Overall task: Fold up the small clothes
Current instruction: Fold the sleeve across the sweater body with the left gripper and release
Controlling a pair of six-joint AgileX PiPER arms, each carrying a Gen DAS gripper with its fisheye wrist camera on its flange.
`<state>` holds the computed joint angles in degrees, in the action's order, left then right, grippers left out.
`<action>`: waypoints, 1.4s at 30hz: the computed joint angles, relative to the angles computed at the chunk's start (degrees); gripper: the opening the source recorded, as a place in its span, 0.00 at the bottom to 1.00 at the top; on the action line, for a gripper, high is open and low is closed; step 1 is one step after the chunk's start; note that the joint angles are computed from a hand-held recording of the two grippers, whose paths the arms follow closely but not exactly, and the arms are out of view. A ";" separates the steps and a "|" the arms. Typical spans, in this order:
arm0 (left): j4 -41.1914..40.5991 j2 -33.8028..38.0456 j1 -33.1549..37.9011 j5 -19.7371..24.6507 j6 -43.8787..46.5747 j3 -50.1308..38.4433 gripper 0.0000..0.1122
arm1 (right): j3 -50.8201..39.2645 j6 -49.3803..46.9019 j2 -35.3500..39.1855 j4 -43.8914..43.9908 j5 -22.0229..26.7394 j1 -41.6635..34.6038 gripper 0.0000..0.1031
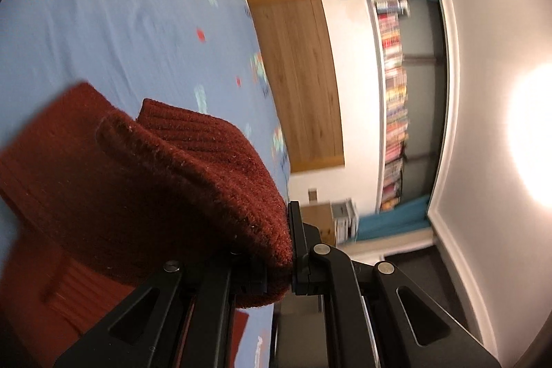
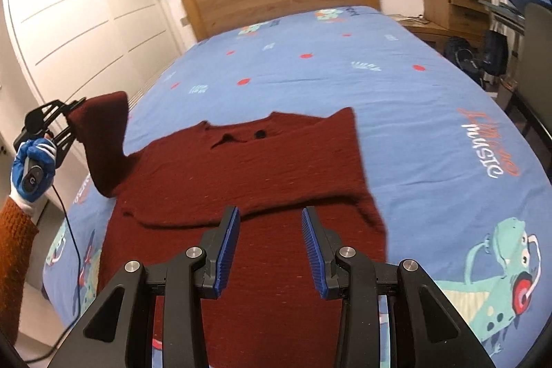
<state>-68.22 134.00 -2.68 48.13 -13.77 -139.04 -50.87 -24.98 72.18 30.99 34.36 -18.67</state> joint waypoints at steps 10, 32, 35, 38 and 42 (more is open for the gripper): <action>4.85 0.04 -11.64 1.98 1.69 3.98 0.05 | 3.30 -14.65 0.23 10.94 4.47 -14.18 0.38; 19.84 -16.45 -20.05 -6.63 3.18 38.64 0.31 | 4.82 -22.26 3.44 15.77 6.44 -20.19 0.38; 19.37 -15.48 -20.42 -7.13 1.71 37.77 0.24 | 5.01 -22.89 3.38 16.03 6.85 -20.75 0.38; 17.72 -14.89 -21.37 -6.50 4.68 37.43 0.09 | 5.16 -23.43 2.98 16.29 7.43 -21.60 0.38; 15.93 -15.70 -23.66 -4.58 9.67 36.87 0.09 | 5.08 -24.82 2.91 17.01 8.44 -23.79 0.38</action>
